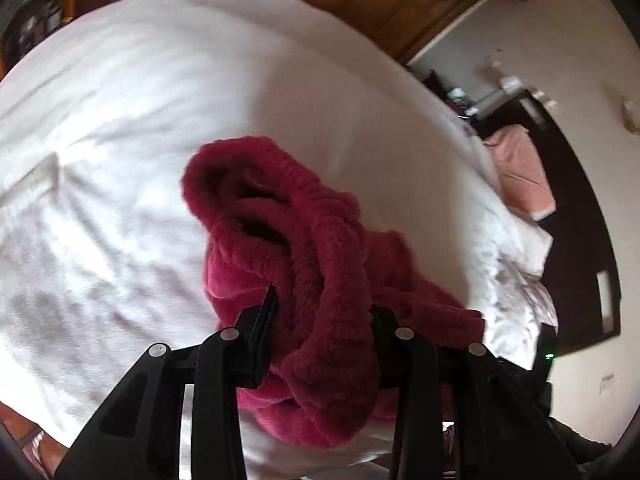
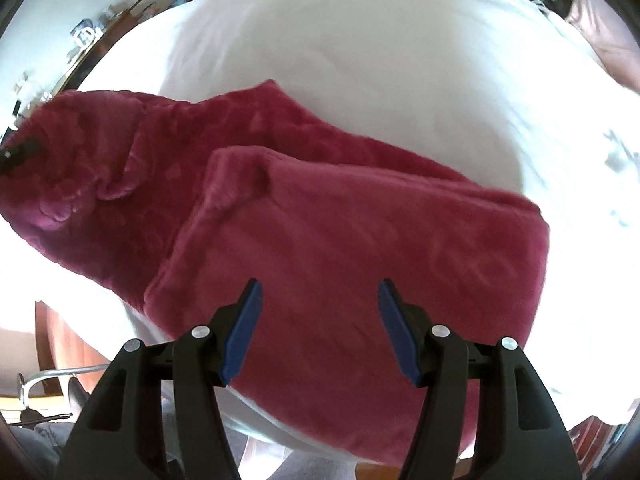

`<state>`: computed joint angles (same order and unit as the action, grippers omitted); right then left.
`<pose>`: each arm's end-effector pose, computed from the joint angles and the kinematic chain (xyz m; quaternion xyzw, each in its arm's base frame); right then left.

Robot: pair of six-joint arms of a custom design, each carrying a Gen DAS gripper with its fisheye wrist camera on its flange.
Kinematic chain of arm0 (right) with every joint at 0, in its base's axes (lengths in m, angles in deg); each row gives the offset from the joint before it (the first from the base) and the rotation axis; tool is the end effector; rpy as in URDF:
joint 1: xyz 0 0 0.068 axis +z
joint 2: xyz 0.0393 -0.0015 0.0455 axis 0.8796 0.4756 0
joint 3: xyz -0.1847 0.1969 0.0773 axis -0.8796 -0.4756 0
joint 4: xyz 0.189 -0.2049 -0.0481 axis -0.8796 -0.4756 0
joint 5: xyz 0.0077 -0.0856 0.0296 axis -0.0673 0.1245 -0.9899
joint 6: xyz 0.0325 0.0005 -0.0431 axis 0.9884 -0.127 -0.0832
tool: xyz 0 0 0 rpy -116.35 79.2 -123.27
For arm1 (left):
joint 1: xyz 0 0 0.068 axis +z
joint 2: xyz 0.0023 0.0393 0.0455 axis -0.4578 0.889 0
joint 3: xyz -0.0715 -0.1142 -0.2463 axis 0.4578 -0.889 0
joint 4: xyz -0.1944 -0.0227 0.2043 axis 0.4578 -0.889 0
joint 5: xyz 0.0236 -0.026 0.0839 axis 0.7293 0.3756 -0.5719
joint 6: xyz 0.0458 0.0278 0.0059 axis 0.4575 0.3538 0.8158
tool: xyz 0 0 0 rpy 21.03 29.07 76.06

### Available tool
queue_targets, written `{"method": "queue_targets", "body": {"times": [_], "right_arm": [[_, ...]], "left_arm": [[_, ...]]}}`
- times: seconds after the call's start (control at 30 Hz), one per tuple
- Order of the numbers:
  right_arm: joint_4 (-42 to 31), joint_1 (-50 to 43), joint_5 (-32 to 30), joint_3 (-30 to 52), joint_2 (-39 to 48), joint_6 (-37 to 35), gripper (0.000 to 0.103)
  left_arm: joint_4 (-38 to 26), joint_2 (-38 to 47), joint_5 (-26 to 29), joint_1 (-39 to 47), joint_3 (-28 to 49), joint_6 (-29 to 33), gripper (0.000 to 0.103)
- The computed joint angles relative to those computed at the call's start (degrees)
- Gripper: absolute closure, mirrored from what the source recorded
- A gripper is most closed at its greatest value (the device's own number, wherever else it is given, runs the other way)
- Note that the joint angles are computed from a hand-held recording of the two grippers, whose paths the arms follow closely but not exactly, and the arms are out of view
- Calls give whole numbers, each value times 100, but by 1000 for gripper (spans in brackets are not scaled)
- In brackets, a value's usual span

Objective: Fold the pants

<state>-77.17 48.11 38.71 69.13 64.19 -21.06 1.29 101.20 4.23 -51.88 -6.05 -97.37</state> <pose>0.2621 -0.0533 0.2507 -0.2152 0.9640 0.0840 0.1321 0.1092 -0.0488 0.3044 -0.2594 0.9056 -0.2054 0.2652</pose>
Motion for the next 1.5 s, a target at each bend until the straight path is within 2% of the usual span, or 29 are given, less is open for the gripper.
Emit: {"method": "queue_targets", "body": {"times": [0.23, 0.47, 0.6, 0.8, 0.97, 1.33, 1.5], "right_arm": [[-380, -1021, -348, 69, 10, -729, 41], [-634, -1932, -615, 485, 543, -1309, 41], [-760, -2506, -701, 809, 956, -1583, 41], [-910, -3232, -780, 1282, 1438, -1851, 41], [-946, -3629, -780, 1496, 1696, -1957, 41], [-936, -4087, -584, 1658, 2028, -2082, 41], [-952, -4122, -508, 1641, 2054, -2210, 41]], "left_arm": [[423, 1416, -1337, -2237, 1241, -953, 67], [829, 3234, -1642, -3177, 2696, -815, 67], [941, 4377, -1586, -3548, 3627, -479, 68], [1017, 6070, -1117, -3769, 4921, -27, 67], [487, 7408, -896, -3907, 6104, 411, 67], [-282, 9062, -865, -4130, 7654, 983, 67], [-427, 9510, -713, -4155, 7958, 977, 57]]}}
